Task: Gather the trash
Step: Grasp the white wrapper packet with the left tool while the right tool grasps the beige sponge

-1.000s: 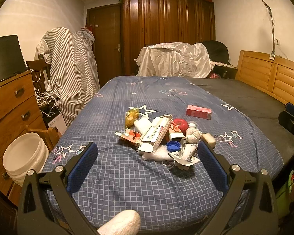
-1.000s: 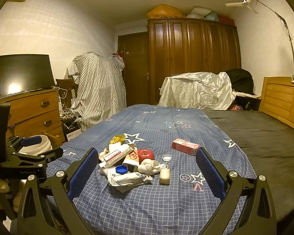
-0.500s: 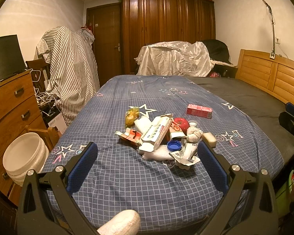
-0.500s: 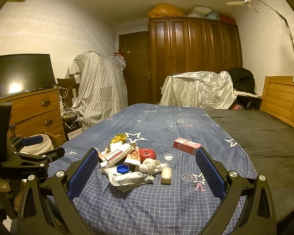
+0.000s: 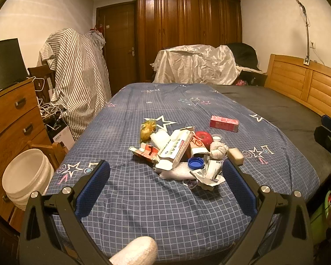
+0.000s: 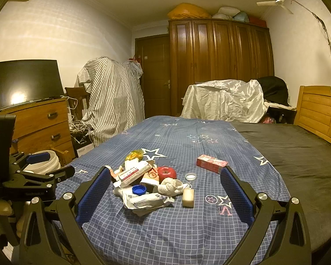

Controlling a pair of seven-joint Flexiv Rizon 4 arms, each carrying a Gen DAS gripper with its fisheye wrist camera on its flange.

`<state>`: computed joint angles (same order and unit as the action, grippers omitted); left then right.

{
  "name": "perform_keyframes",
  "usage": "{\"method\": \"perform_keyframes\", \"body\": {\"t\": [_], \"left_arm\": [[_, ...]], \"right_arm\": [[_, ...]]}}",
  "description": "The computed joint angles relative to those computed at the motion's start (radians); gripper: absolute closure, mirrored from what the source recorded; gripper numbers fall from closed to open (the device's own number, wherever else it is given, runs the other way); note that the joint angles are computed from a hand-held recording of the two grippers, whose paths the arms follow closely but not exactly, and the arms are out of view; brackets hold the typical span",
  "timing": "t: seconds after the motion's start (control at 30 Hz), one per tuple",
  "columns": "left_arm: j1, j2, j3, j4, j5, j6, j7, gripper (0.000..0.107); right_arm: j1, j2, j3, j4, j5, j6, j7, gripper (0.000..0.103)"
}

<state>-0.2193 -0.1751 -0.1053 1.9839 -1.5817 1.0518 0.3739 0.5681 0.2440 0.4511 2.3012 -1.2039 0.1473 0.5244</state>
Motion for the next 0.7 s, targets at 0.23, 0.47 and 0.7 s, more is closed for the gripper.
{"method": "perform_keyframes", "body": {"t": [0.23,0.47,0.7], "left_arm": [[0.006,-0.025,-0.005,-0.011,0.082,-0.008,-0.045,0.009],[0.051,-0.15,-0.003,-0.103,0.538,-0.195,-0.255,0.009],[0.037,-0.26,-0.079,-0.213,0.819,-0.209,-0.363,0.019]], "right_arm": [[-0.013,0.015,-0.014,0.023,0.004,0.038,0.002,0.004],[-0.043,0.065,-0.022,0.095,0.061,0.094,0.034,0.004],[-0.11,0.129,-0.067,0.204,0.079,0.25,0.081,0.004]]}}
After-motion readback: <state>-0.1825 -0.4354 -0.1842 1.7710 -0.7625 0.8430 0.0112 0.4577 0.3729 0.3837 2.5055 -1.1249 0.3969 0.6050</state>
